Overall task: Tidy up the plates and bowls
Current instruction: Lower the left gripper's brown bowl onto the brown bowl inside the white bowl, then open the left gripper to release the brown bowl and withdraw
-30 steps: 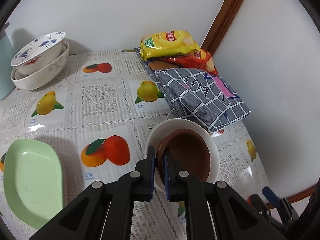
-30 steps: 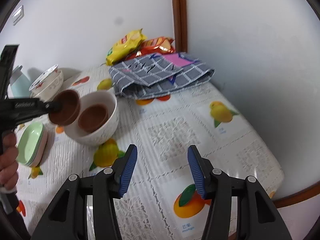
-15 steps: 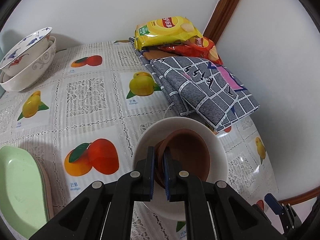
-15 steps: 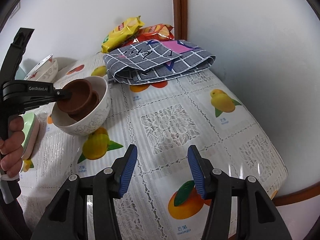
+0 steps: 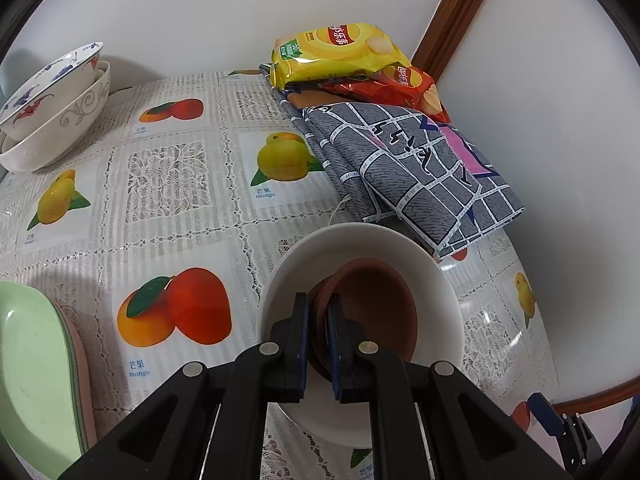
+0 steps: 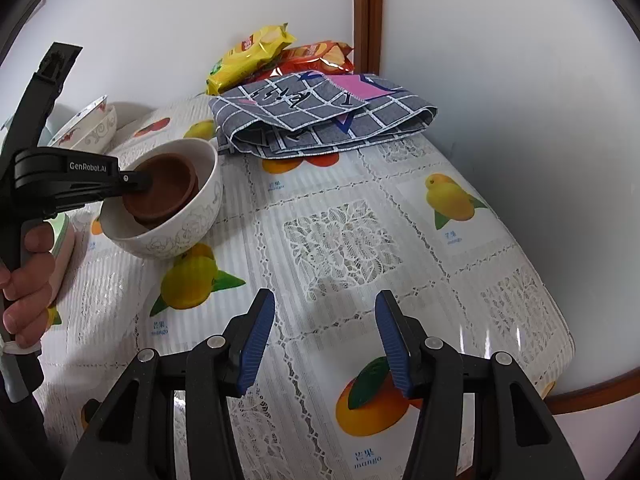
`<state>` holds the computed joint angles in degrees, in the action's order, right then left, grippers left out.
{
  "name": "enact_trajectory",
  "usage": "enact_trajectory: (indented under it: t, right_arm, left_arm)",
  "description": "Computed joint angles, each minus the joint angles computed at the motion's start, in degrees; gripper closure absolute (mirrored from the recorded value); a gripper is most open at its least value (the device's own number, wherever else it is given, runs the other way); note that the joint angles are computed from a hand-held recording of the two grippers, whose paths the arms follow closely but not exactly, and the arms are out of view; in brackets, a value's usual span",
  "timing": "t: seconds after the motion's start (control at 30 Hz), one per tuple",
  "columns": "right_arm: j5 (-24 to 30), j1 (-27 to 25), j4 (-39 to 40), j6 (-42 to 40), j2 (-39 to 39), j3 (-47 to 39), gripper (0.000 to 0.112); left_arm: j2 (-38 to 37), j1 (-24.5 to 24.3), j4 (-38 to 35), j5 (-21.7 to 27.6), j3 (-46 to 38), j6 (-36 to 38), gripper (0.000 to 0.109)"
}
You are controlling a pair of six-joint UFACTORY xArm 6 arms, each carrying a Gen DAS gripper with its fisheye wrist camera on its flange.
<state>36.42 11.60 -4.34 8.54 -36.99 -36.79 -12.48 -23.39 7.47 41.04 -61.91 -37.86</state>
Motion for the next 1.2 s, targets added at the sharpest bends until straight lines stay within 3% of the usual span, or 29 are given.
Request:
enact_trajectory:
  t: [0.27, 0.47, 0.7, 0.9, 1.07, 1.2]
  right_arm:
    - [0.3, 1.0, -0.6, 0.4, -0.3, -0.1, 0.06]
    - [0.5, 1.2, -0.2, 0.7, -1.4, 0.3, 0.06]
    - [1.1, 1.2, 1.2, 1.4, -4.4, 0.7, 0.06]
    - [0.3, 3.1, -2.5, 6.8, -9.0, 1.7, 0.059]
    - [3.7, 7.2, -12.4, 15.1, -12.8, 1.1, 0.058]
    - [9.5, 9.9, -10.9, 16.0, -14.4, -1.1, 0.058]
  left_arm:
    - [-0.3, -0.3, -1.0, 0.8, -0.1, 2.1, 0.097]
    - [-1.7, -0.9, -2.7, 0.8, 0.6, 3.4, 0.084]
    - [-5.2, -2.3, 1.2, 2.9, 0.9, 1.6, 0.069]
    - [-10.9, -4.8, 9.3, 5.8, 2.7, -2.5, 0.069]
    - [-17.3, -6.7, 13.0, 6.1, 5.8, -4.6, 0.069]
    - [-21.2, -8.8, 16.3, 7.4, 7.4, -5.4, 0.069]
